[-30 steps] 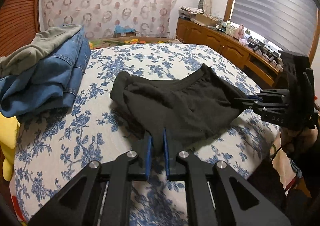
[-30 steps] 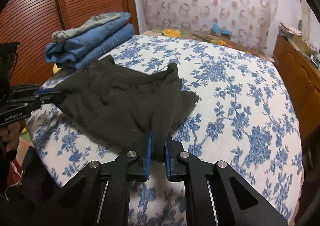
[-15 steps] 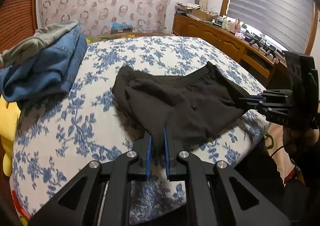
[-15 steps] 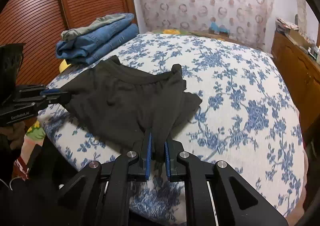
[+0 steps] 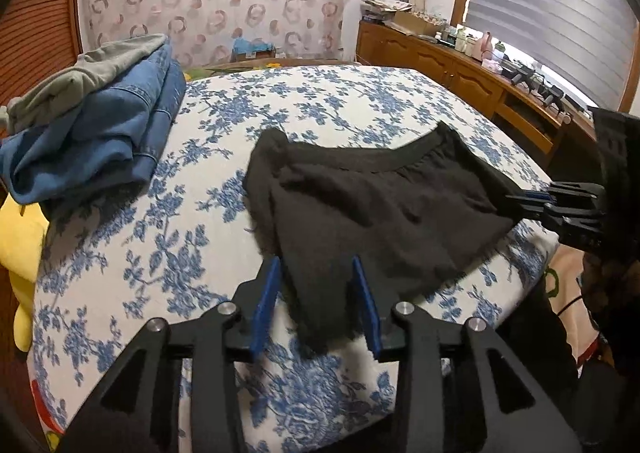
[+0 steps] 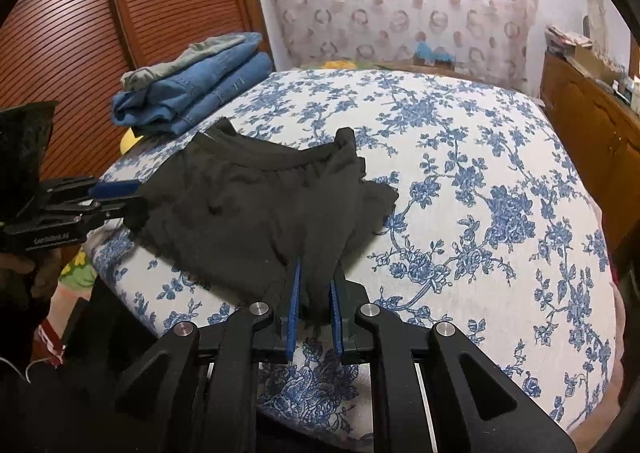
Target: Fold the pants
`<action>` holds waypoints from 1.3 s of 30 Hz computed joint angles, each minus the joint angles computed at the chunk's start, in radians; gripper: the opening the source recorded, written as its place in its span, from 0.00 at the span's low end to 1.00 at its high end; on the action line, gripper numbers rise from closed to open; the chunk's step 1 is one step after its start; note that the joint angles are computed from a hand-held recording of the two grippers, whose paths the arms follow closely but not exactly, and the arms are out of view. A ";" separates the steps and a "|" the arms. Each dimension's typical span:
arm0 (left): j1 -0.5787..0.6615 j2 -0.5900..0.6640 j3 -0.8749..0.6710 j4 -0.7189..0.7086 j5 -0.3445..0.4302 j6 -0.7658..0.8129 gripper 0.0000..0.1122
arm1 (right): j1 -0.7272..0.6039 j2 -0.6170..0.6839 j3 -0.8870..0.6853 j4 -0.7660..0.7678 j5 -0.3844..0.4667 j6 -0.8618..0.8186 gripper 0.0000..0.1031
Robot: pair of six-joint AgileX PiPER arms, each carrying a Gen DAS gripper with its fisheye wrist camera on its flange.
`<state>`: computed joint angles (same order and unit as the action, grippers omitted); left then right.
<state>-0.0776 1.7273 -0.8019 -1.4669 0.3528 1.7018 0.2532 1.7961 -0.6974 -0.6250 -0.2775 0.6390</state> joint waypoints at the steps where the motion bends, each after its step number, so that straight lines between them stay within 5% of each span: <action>1: 0.004 0.005 -0.011 0.000 0.002 -0.004 0.34 | 0.001 -0.002 0.000 0.010 0.003 -0.009 0.11; 9: -0.011 0.082 -0.126 0.111 -0.040 -0.130 0.37 | -0.008 -0.009 -0.005 -0.001 0.004 -0.004 0.12; 19: -0.029 0.175 -0.274 0.321 -0.005 -0.380 0.37 | -0.033 0.003 -0.059 0.069 0.038 -0.051 0.37; 27: -0.022 0.238 -0.340 0.382 0.024 -0.465 0.37 | -0.052 0.099 -0.188 -0.235 0.080 0.269 0.43; 37: -0.001 0.251 -0.317 0.203 0.034 -0.268 0.40 | -0.041 0.181 -0.294 -0.495 0.141 0.558 0.50; 39: 0.004 0.256 -0.319 0.183 0.041 -0.248 0.40 | -0.035 0.185 -0.298 -0.438 0.148 0.504 0.50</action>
<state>-0.0739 1.9835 -1.1209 -1.2840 0.3936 1.4534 0.2185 1.9812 -0.9952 -1.0632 -0.1291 1.1426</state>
